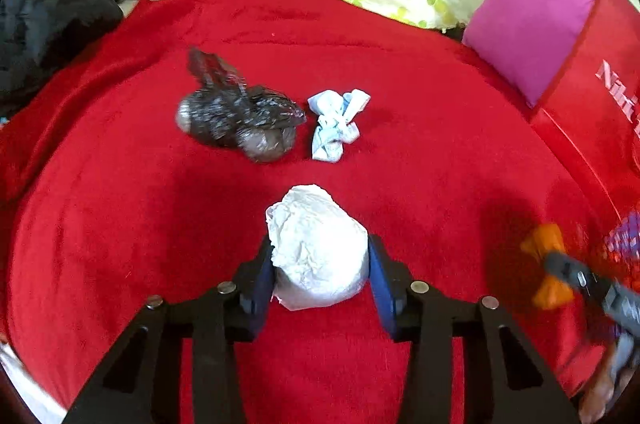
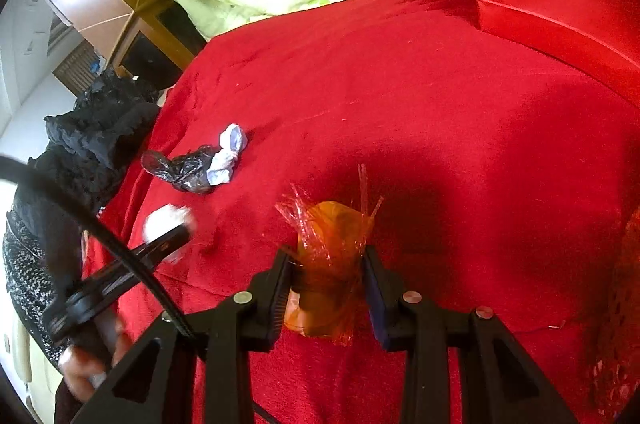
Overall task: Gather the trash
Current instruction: 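Lift the white tissue with left tool while right tool holds orange wrapper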
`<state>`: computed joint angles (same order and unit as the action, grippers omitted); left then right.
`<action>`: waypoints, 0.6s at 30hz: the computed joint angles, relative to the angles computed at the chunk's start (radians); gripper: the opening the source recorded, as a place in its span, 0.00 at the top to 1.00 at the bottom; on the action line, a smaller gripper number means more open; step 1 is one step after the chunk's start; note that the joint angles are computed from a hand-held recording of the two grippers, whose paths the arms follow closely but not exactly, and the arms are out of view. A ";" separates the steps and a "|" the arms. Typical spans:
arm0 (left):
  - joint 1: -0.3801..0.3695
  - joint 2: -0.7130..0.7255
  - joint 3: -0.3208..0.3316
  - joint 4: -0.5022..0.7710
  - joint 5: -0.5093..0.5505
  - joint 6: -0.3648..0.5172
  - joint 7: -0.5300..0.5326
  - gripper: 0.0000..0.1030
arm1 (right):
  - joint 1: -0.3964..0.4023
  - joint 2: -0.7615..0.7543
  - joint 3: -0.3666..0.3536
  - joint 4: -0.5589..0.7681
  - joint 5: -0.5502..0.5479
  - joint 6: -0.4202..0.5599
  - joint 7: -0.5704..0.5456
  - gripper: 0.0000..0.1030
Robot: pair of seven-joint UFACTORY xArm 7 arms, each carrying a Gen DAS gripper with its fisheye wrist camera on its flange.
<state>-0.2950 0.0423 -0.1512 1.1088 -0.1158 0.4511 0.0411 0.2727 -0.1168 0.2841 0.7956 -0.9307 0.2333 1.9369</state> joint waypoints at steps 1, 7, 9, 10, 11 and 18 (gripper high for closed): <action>0.001 -0.044 0.000 -0.044 -0.012 -0.009 0.013 0.56 | -0.001 -0.007 0.002 -0.008 -0.004 0.002 0.012 0.64; -0.012 -0.264 0.018 -0.236 -0.040 -0.040 0.088 0.56 | -0.032 -0.074 0.047 -0.047 -0.088 0.043 0.138 0.64; -0.014 -0.295 0.021 -0.254 -0.031 -0.052 0.091 0.55 | -0.042 -0.096 0.073 -0.050 -0.139 0.077 0.190 0.64; -0.019 -0.328 0.030 -0.275 -0.036 -0.058 0.102 0.55 | -0.044 -0.105 0.081 -0.048 -0.160 0.092 0.205 0.64; -0.025 -0.360 0.042 -0.293 -0.046 -0.063 0.115 0.55 | -0.043 -0.110 0.091 -0.045 -0.182 0.111 0.219 0.64; -0.063 -0.471 0.113 -0.349 -0.119 -0.112 0.192 0.55 | -0.002 -0.083 0.100 0.002 -0.299 0.180 0.297 0.64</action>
<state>-0.3576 -0.4288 -0.0385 0.7597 -0.2344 0.3391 0.2330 0.2707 -0.1996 0.3845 0.7973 -1.2295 0.4128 2.2343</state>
